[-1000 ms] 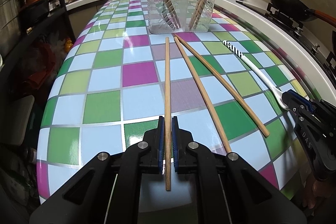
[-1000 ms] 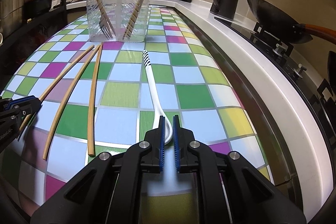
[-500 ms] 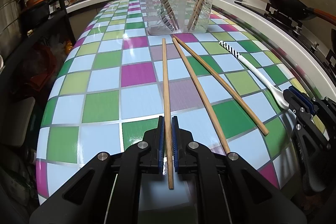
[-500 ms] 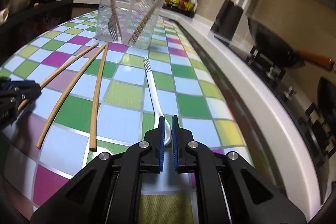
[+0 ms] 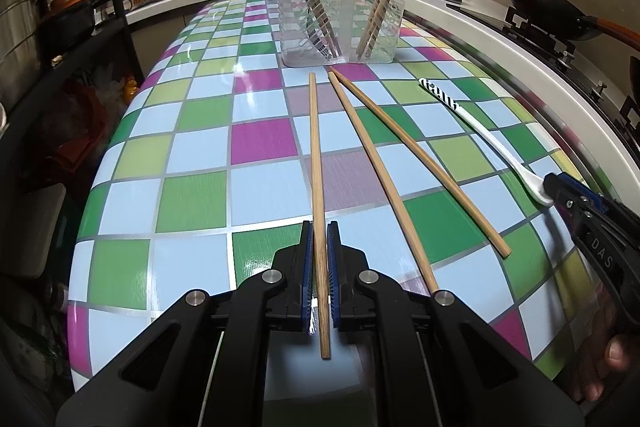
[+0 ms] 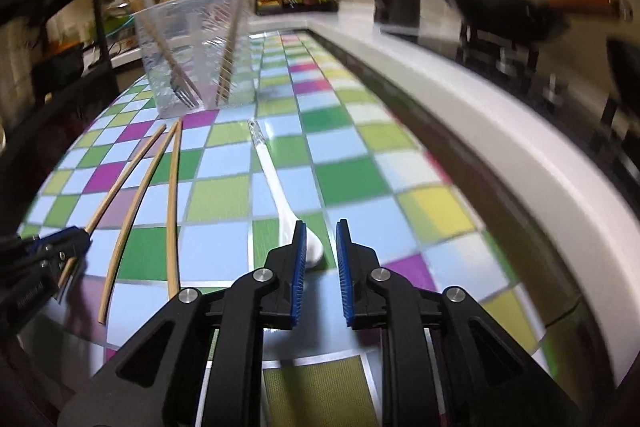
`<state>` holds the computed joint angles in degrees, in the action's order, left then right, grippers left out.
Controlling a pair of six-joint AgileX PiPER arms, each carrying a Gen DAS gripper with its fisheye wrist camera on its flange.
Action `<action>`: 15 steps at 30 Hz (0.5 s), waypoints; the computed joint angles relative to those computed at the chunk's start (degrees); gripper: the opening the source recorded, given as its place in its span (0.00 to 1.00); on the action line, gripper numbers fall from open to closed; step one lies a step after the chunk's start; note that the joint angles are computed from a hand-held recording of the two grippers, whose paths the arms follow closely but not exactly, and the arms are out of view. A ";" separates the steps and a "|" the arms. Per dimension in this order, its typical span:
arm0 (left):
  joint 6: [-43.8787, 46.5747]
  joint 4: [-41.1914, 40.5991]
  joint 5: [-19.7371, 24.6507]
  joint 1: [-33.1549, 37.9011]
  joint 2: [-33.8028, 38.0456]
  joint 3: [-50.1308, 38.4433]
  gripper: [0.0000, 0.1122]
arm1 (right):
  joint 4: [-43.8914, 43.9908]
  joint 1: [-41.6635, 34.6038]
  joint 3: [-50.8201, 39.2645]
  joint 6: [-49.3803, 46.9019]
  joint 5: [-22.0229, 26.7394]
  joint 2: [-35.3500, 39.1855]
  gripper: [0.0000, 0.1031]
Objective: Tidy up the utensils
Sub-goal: 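Lift the chopstick with the left gripper while the right lifts the white spoon, then carry the chopstick over the clear container with the left gripper while the right carries the spoon there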
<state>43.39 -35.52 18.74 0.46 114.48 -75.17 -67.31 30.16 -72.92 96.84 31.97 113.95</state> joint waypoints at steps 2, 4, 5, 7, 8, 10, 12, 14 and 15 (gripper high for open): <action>0.23 -0.06 -0.16 -0.02 -0.05 0.11 0.07 | 3.66 -1.55 -0.01 -2.09 -3.48 0.18 0.24; 0.63 -0.41 -0.16 0.05 -0.06 0.19 0.07 | 3.68 -1.93 0.41 -0.93 -5.29 0.25 0.25; 0.61 -0.47 -0.16 0.02 -0.07 0.22 0.07 | 3.64 -1.94 0.39 -0.99 -5.68 0.35 0.24; 0.47 -0.29 -0.32 -0.06 -0.09 0.28 0.07 | 3.64 -1.84 0.29 -1.46 -6.91 0.77 0.23; 0.47 -0.28 -0.30 -0.04 -0.08 0.25 0.07 | 2.96 -1.36 0.05 -1.11 -6.32 1.18 0.21; 0.96 -0.80 -0.46 -0.02 -0.12 0.39 0.07 | 1.46 -0.61 -0.24 -0.82 -6.30 1.72 0.12; 1.92 -1.96 -1.17 -0.08 -0.41 1.07 0.07 | 0.47 0.40 -0.48 -0.81 -4.60 1.84 0.12; 3.92 -4.25 -2.49 -0.24 -0.88 2.30 0.07 | -0.86 0.95 -0.50 -0.29 -3.65 1.99 0.11; 5.28 -5.78 -3.18 -0.31 -1.14 2.97 0.07 | -1.22 1.24 -0.67 -0.42 -3.06 2.15 0.11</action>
